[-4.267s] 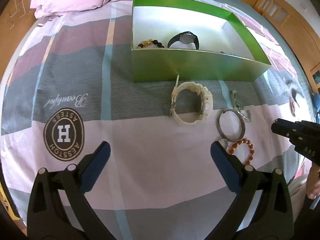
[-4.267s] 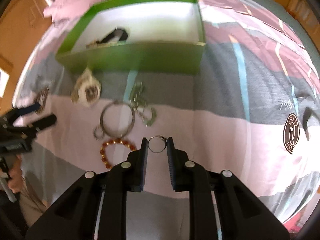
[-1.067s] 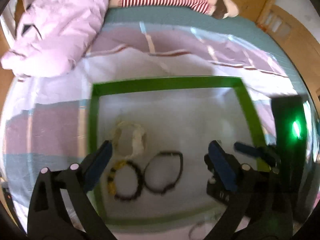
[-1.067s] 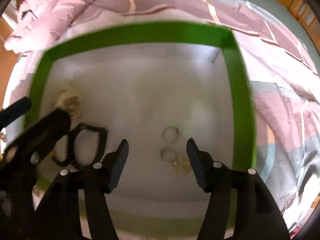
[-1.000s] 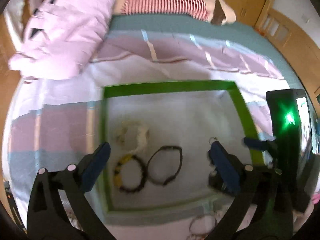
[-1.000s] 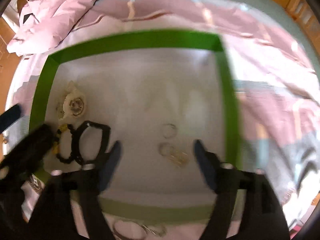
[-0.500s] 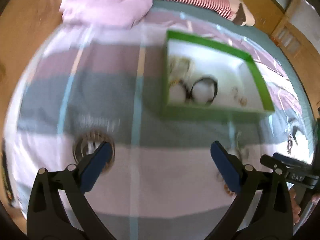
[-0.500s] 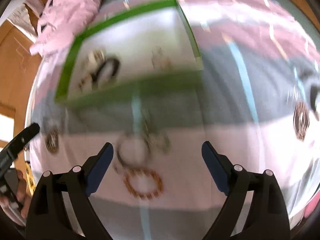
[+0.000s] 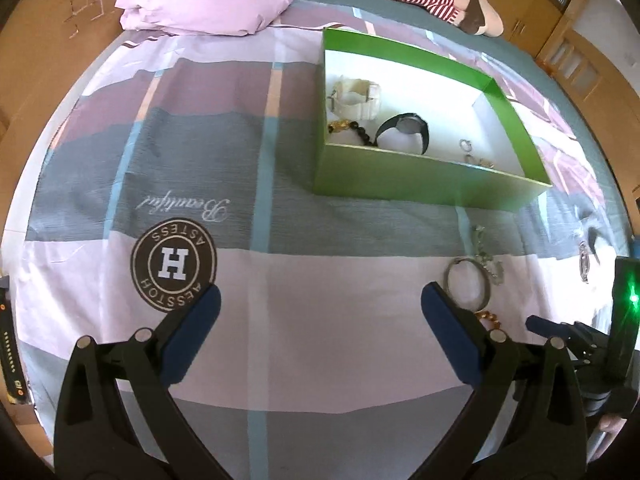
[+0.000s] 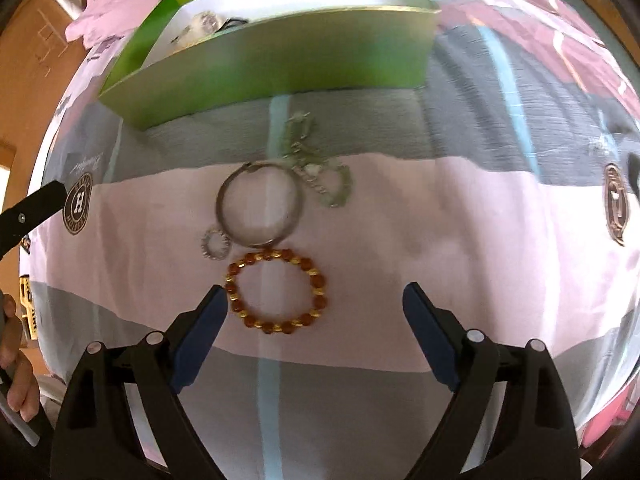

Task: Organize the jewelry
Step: 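Move both open tools back toward the remaining jewelry beside the box, then grasp the red-gold beaded bracelet with the right tool while the left tool grasps the small silver ring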

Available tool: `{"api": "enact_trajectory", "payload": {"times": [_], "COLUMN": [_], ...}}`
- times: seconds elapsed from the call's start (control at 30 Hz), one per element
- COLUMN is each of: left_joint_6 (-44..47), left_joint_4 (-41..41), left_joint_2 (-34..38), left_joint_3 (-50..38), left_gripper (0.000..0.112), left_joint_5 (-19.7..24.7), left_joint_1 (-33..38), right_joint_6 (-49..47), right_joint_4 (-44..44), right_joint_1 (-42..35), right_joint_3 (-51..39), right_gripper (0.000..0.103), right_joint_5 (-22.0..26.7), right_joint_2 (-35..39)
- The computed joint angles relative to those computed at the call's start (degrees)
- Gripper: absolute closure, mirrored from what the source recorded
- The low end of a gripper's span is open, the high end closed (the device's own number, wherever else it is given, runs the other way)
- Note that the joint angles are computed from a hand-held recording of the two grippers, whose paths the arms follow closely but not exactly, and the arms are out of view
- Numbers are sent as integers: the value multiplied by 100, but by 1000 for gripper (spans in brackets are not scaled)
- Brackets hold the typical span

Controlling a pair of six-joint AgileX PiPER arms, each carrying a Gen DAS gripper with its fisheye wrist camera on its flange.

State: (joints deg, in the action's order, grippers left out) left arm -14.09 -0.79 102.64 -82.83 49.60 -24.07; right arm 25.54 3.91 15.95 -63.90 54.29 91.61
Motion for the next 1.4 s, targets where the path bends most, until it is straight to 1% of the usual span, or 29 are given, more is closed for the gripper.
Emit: {"api": "enact_trajectory", "payload": {"times": [0.03,0.07,0.2,0.27,0.3,0.33,0.4,0.47,0.5,0.53,0.57,0.6,0.73,0.87,1.0,1.07,1.1,1.2,1.23,1.3,1.33,1.4], "left_joint_6": [-52,-50,-13,18,-3,-18,-33,-39,-73,-87,-92,-91,21,507,652,917,1174,1298,1364,1403,1399,1655], "left_joint_4": [61,49,-119,-108,-54,-23,30,68,124,154,168,180,113,-347,-362,-616,-840,-777,-821,-836,-818,-992], "left_joint_2": [14,39,51,40,44,51,70,90,105,113,114,120,114,159,373,561,713,990,1091,1382,1449,1692], "left_joint_3": [1,3,7,17,17,19,29,31,32,33,41,52,104,143,-39,-270,-467,-830,-956,-1301,-1364,-1564], "left_gripper": [12,12,12,12,12,12,12,12,12,12,12,12,12,12,12,12,12,13,13,19,20,21], "left_joint_5": [10,26,42,28,36,35,34,25,26,25,18,8,-50,-132,-87,81,243,401,468,736,793,982], "left_joint_1": [-3,24,90,56,25,10,-25,-69,-114,-137,-155,-188,-259,-274,-486,-535,-562,-791,-837,-954,-1003,-1053], "right_joint_6": [-24,-43,361,284,384,548,651,735,760,743,694,769,395,515,461,473,474,186,-15,-5,184,171], "right_joint_4": [30,38,-436,-302,-397,-641,-915,-1004,-1028,-1016,-989,-1066,-507,-490,-527,-707,-743,-436,-364,-395,-439,-365], "right_joint_1": [22,38,380,405,463,571,735,783,773,735,686,685,170,-300,-715,-832,-870,-995,-1156,-1067,-890,-897], "right_joint_3": [-9,-36,-140,-168,-203,-255,-340,-373,-337,-312,-257,-261,-5,109,81,25,42,161,324,355,432,443], "right_gripper": [28,31,32,41,45,52,58,71,75,85,96,96,96,96,96,96,96,96,96,96,96,96], "right_joint_5": [4,42,69,-1,25,115,234,300,295,296,300,342,233,331,438,567,580,508,451,443,375,283], "right_joint_2": [69,156,319,344,379,447,540,556,520,484,411,401,27,-372,-746,-867,-907,-973,-1072,-1052,-1043,-927]}}
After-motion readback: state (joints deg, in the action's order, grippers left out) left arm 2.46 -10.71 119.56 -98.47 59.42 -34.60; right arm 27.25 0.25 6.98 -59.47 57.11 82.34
